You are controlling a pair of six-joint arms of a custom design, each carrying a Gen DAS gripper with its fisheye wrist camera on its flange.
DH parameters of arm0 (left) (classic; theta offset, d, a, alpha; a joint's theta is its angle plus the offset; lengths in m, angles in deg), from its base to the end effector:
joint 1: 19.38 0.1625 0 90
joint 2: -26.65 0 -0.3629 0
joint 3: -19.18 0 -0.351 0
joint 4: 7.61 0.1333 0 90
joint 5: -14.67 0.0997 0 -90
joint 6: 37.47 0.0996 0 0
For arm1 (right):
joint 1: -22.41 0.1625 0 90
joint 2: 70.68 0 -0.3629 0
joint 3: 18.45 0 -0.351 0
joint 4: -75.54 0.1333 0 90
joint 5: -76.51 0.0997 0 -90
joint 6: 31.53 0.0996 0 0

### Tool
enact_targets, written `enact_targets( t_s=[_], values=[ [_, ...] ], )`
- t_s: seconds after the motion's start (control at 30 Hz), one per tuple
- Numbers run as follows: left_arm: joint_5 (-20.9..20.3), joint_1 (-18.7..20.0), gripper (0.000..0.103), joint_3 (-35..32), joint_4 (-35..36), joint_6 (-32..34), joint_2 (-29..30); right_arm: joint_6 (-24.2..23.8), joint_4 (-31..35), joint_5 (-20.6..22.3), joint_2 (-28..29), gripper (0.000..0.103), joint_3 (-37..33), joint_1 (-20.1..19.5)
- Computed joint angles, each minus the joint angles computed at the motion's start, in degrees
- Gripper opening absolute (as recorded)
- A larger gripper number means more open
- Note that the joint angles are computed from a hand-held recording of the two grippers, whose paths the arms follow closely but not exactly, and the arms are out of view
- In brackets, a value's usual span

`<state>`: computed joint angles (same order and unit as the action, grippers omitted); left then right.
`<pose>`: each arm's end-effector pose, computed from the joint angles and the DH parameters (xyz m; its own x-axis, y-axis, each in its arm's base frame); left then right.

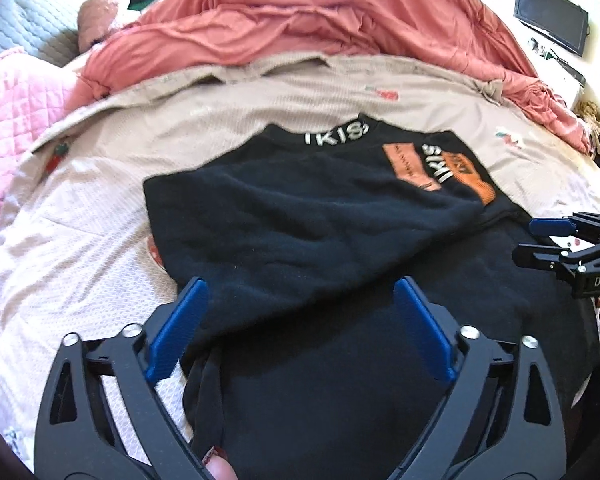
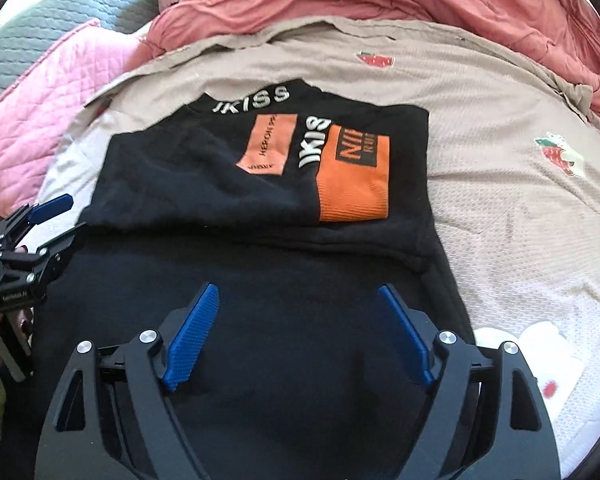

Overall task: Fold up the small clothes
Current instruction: 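Move both open tools to the hem of the black shirt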

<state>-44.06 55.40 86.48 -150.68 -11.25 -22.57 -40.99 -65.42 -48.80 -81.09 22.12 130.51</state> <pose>-0.0056 -0.7252 0.3158 -0.7150 0.2929 -0.6348 0.5919 0.7369 -0.3265 0.3151 -0.7202 0.0111 -0.7803 -0.2037 0.5913 -0.4244 0.8669 -0.2615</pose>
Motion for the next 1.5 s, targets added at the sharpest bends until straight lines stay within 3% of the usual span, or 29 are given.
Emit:
enact_targets(
  t_s=[0.13,0.17,0.2,0.33,0.87,1.27,1.5],
  values=[
    [3.7,-1.7,0.094,4.1,-6.5,2.9,-1.5,-0.7,-2.8,0.8,-2.4,0.083,3.6,0.4],
    [4.2,-1.9,0.094,4.6,-7.1,2.7,-1.9,-0.9,-4.2,1.0,-3.2,0.095,5.0,0.6],
    [4.1,-1.9,0.094,5.0,-6.8,1.7,-2.5,-1.3,-5.4,1.0,-3.9,0.097,6.2,0.7],
    [3.0,-1.8,0.094,7.2,-5.8,-3.2,-5.4,-2.8,-8.5,1.3,-5.4,0.096,8.3,1.2],
    [7.0,-2.8,0.094,16.4,-5.7,-11.5,-14.7,-2.8,-16.4,1.4,-12.8,0.097,19.2,2.0],
    [10.0,-2.7,0.094,20.3,6.1,-21.3,-20.9,-0.6,-18.8,0.2,-20.1,0.097,31.6,2.1],
    [4.9,-2.0,0.094,19.9,16.9,-27.2,-23.5,5.1,-17.1,0.1,-23.7,0.097,38.0,1.3]
  ],
)
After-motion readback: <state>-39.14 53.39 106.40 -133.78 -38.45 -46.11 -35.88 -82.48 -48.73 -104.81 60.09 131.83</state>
